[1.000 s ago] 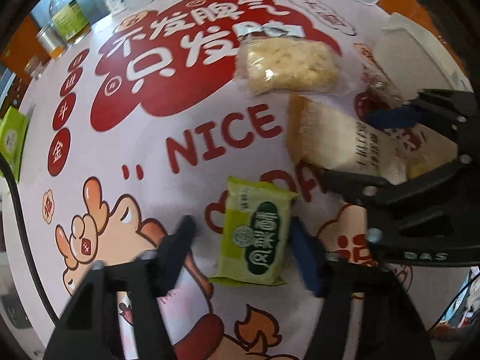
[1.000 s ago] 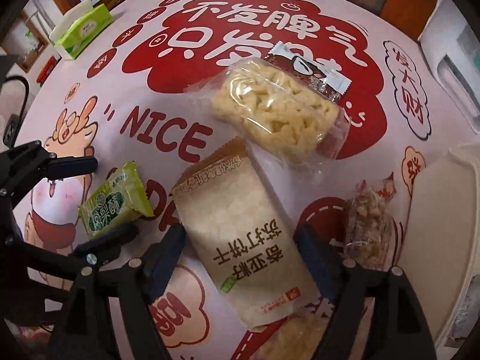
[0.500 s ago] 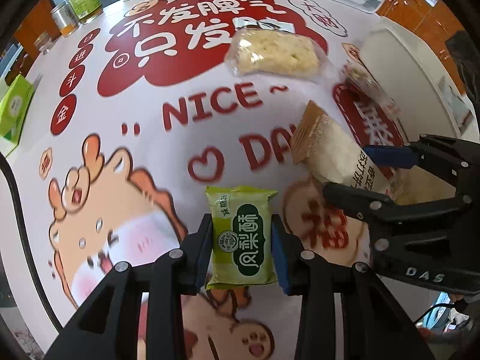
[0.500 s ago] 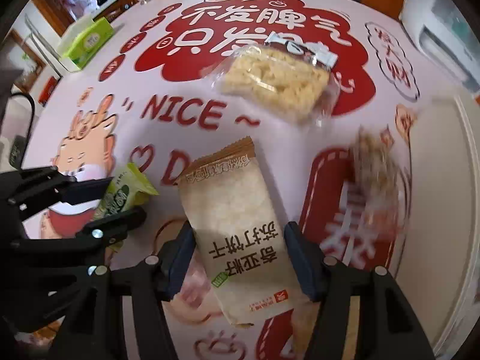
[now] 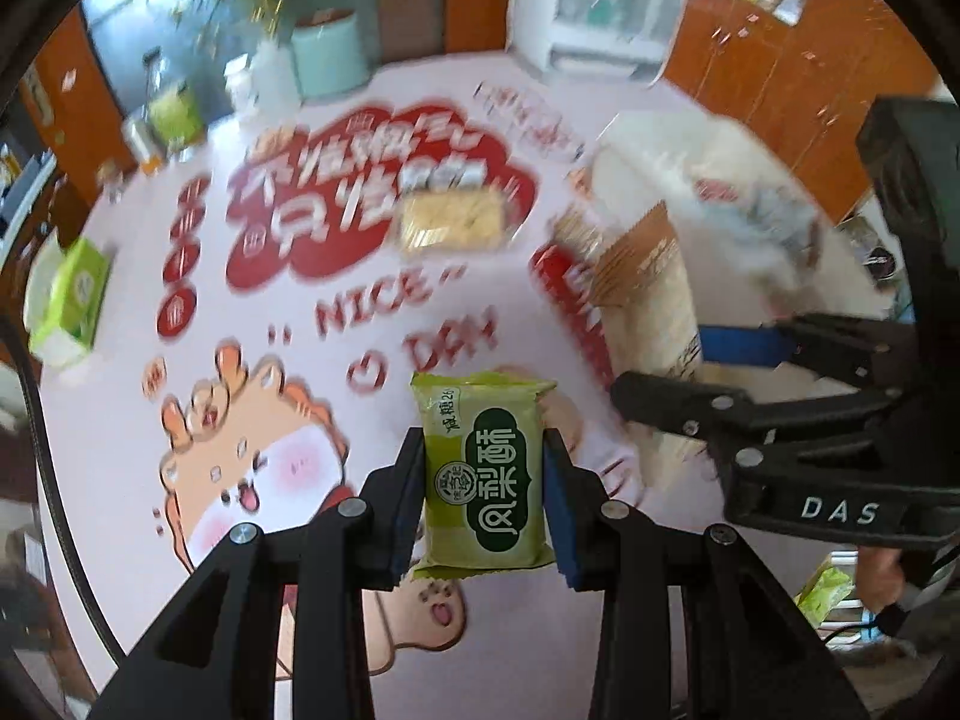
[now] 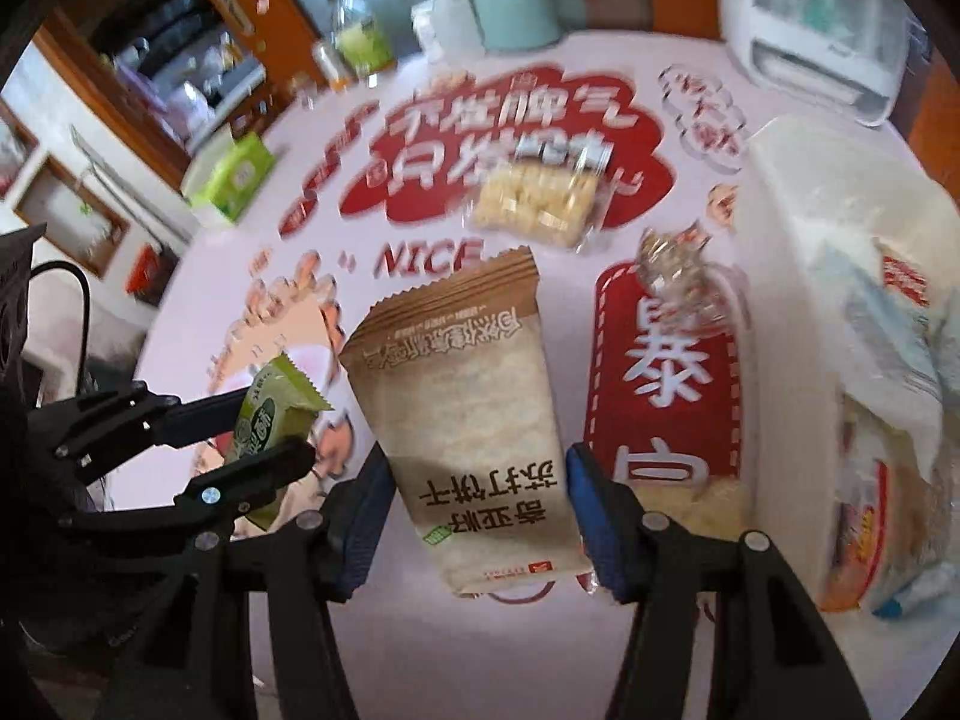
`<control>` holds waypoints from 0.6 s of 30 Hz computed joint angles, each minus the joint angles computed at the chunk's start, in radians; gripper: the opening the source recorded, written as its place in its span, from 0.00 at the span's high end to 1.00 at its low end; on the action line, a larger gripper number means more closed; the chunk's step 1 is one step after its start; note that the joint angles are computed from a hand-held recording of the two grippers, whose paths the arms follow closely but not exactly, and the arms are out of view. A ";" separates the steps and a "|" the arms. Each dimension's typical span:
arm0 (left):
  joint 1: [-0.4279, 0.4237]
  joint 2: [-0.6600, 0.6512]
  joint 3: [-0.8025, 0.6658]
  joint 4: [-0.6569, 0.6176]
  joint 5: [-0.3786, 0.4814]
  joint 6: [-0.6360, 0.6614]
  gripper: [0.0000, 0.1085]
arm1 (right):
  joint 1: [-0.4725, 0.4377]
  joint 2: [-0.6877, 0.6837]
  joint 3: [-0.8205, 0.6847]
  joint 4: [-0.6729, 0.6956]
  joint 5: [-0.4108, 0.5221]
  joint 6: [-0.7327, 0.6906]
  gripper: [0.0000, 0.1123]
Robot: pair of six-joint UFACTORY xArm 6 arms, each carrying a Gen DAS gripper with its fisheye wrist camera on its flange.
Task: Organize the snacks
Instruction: 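Release the green packet into the bin with the left gripper while the right releases the biscuit bag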
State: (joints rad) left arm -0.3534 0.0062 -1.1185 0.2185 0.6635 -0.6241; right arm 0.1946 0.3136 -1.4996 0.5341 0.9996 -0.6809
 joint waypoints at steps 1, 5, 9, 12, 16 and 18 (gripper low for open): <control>-0.010 -0.004 -0.016 0.012 0.000 -0.002 0.68 | -0.016 -0.015 0.003 0.024 0.004 -0.009 0.48; -0.041 0.022 -0.116 0.047 -0.012 0.006 0.68 | -0.081 -0.080 0.021 0.123 -0.013 -0.032 0.48; -0.074 0.090 -0.257 0.096 -0.020 -0.010 0.68 | -0.153 -0.128 0.023 0.198 -0.069 -0.034 0.48; -0.097 0.165 -0.389 0.117 -0.027 -0.017 0.68 | -0.203 -0.157 0.026 0.224 -0.131 -0.024 0.48; -0.123 0.302 -0.608 0.131 -0.020 0.002 0.68 | -0.253 -0.169 0.006 0.202 -0.231 0.032 0.48; -0.137 0.391 -0.746 0.134 0.007 0.018 0.68 | -0.276 -0.163 -0.019 0.181 -0.271 0.071 0.48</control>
